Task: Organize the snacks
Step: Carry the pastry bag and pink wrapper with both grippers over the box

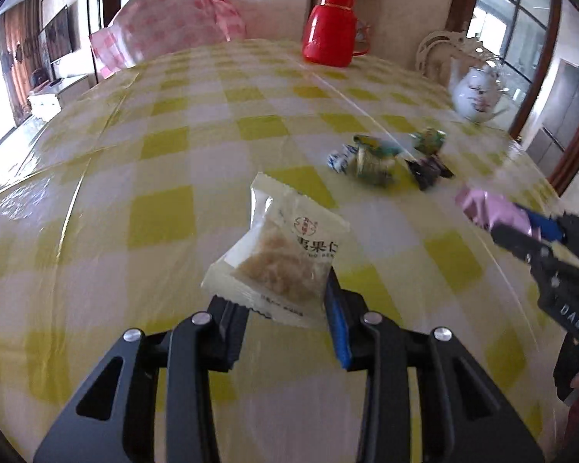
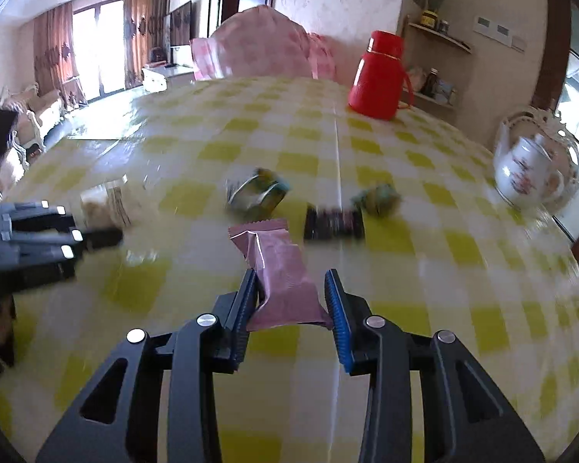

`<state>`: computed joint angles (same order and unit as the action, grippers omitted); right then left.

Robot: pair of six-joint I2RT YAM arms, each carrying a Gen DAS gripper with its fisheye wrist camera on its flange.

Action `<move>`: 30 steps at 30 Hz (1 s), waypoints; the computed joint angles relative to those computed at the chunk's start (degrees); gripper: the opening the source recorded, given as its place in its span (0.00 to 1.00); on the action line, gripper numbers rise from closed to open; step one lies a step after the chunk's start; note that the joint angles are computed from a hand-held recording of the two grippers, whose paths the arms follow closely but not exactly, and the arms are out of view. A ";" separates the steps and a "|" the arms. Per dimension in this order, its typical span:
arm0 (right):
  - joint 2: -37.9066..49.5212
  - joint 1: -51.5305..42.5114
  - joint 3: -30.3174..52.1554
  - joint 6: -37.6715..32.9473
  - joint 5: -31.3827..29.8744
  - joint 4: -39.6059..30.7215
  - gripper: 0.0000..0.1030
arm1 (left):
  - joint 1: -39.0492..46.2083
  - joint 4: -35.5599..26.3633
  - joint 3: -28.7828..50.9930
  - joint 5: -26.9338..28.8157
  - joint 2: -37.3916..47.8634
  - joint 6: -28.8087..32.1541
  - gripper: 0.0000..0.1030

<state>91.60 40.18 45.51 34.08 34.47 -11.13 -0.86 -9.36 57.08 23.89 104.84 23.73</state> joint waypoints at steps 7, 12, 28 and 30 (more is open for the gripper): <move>-5.22 15.34 -6.52 18.84 5.13 -5.20 0.35 | 8.13 -4.10 -10.95 5.32 -10.69 10.22 0.36; -3.64 22.99 -5.05 25.41 6.47 -5.94 0.35 | 18.65 -11.68 -15.05 9.56 -15.70 21.50 0.36; 22.80 36.13 33.33 10.87 3.96 -6.98 0.35 | 58.62 -45.38 9.81 16.64 -4.45 59.64 0.36; 27.21 36.42 39.55 7.79 0.90 -7.32 0.35 | 60.72 -46.23 14.71 15.63 -0.89 59.78 0.37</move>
